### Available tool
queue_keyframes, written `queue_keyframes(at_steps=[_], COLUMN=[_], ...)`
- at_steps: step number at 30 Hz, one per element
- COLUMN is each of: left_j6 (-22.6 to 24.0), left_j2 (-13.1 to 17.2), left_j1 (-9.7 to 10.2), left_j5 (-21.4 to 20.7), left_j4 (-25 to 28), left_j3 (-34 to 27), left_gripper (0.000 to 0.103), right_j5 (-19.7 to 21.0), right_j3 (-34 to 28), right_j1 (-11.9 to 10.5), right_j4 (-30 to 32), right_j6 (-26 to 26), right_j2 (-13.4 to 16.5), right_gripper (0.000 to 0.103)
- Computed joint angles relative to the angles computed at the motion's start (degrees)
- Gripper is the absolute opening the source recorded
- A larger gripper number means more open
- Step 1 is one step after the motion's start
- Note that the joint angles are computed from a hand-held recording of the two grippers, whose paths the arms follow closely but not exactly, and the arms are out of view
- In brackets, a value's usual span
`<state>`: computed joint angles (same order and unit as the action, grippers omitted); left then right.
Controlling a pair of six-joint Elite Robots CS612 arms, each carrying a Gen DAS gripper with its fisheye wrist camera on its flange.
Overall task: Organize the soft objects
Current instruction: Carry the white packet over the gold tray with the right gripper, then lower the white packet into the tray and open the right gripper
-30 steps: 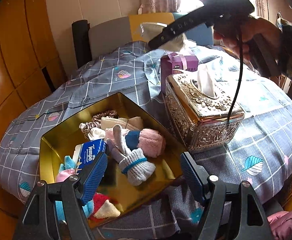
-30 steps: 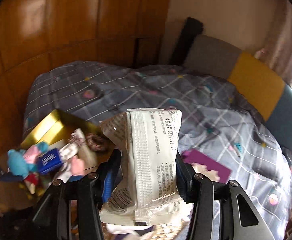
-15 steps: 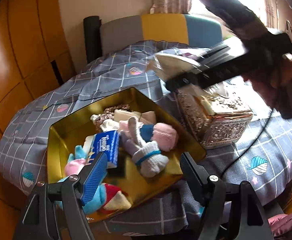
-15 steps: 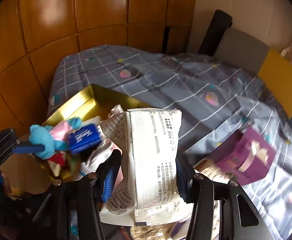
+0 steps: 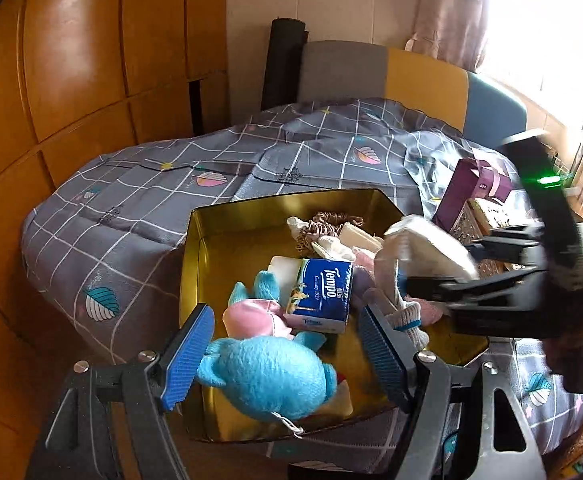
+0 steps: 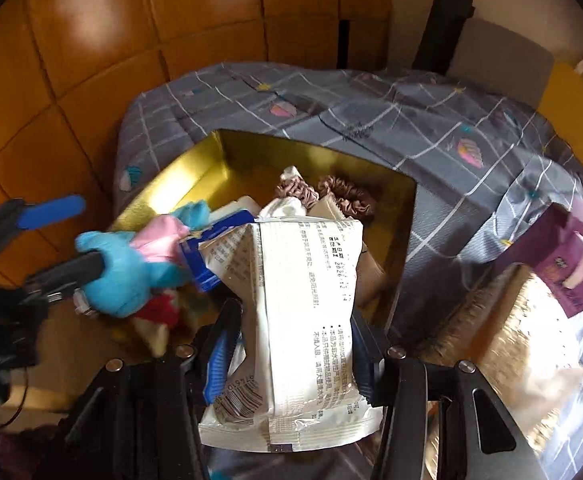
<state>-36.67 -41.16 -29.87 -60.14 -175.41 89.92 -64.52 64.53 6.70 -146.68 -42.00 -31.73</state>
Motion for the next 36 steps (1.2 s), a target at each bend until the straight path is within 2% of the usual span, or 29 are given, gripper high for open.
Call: queue_keyframes(at_steps=[2, 6, 8, 10, 15, 16, 20, 36], left_j6=[-0.32, -0.84, -1.05, -1.35, -1.63, -1.61, -1.36, -3.36], left_j2=[0.09, 0.50, 0.63, 0.72, 0.79, 0.81, 0.90, 1.06], left_j1=[0.05, 0.11, 0.16, 0.20, 0.17, 0.18, 0.03, -0.68], left_j5=[0.06, 0.09, 0.10, 0.13, 0.73, 0.75, 1.24, 3.57], left_j4=[0.83, 2.32, 2.87, 3.22, 3.81, 3.73, 3.89, 6.98], left_j3=[-0.19, -0.81, -0.96, -1.11, -1.27, -1.28, -1.50, -2.72], left_gripper=[0.076, 0.076, 0.076, 0.076, 0.076, 0.076, 0.076, 0.076], right_j5=[-3.29, -4.44, -3.33, -2.47, 0.74, 1.70, 1.12, 0.23], right_j3=[-1.90, -5.55, -6.10, -5.70, -3.46, -3.02, -2.00, -4.08], right_j1=[0.91, 1.46, 1.24, 1.00, 0.11, -0.07, 0.09, 0.83], right_j4=[-0.26, 2.06, 3.26, 1.94, 0.01, -0.15, -1.51, -2.28], right_j6=[1.66, 4.60, 5.95, 6.50, 6.85, 6.55, 5.59, 9.42], right_j2=[1.46, 3.71, 3.93, 3.87, 2.61, 2.35, 1.95, 3.72], right_gripper=[0.051, 0.054, 0.063, 0.067, 0.068, 0.066, 0.035, 0.037])
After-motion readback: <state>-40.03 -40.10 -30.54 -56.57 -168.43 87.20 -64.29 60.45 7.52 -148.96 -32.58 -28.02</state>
